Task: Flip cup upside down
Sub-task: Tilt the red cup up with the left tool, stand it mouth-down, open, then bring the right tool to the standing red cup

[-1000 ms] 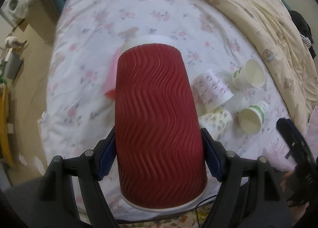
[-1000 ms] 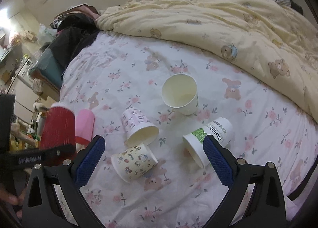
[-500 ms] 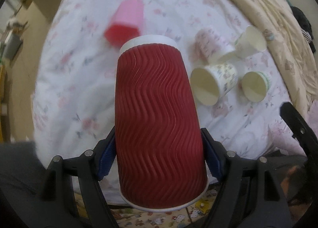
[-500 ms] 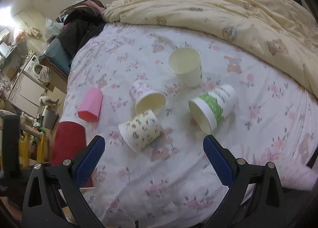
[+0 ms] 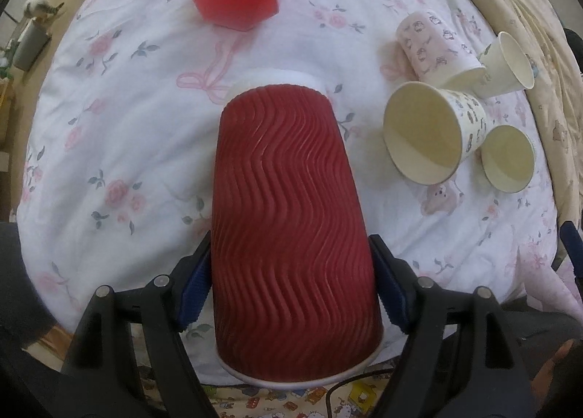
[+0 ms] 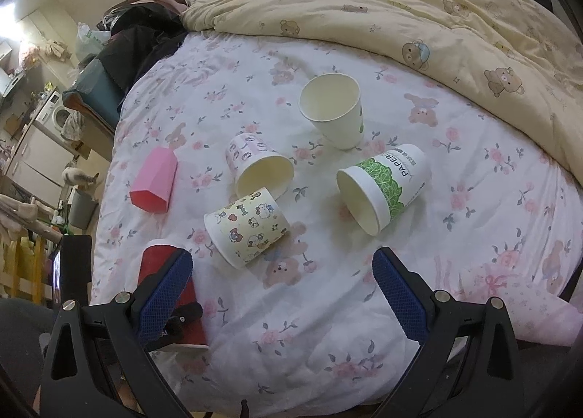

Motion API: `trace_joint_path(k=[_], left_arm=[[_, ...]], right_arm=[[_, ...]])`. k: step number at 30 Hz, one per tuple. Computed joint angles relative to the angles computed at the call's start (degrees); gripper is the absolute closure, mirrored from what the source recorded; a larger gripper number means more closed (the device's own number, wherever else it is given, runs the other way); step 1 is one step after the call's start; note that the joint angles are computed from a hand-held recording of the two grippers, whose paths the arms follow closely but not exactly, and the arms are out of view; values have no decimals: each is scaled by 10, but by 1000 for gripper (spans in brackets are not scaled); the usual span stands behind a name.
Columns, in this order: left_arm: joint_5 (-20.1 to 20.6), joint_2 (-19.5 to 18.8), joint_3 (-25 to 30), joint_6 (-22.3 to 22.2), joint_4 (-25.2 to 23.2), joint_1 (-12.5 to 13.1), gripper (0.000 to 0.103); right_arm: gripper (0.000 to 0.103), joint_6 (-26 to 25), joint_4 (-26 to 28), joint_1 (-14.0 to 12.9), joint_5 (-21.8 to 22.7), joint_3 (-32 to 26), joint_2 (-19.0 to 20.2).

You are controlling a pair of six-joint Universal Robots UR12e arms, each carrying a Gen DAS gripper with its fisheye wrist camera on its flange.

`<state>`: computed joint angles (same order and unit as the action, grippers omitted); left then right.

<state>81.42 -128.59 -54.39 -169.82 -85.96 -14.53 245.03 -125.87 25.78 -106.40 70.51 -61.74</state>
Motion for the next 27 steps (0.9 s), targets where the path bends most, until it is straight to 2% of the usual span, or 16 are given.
trace_joint_path(k=[5, 8, 13, 19, 21, 27], left_arm=[[6, 2, -2, 9, 5, -2, 25], [16, 1, 2, 19, -5, -4, 17], [25, 8, -3, 36, 11, -8, 17], [-15, 16, 13, 35, -17, 0, 17], [-29, 20, 21, 41, -37, 8, 17], [-66, 27, 50, 58, -53, 23, 15]], right_arm=[[2, 0, -6, 0, 0, 0, 1], [2, -1, -9, -1, 3, 0, 1], [2, -4, -13, 0, 1, 0, 1], [2, -3, -18, -1, 6, 3, 0], [2, 2, -28, -4, 15, 8, -2], [2, 5, -37, -3, 14, 9, -2]])
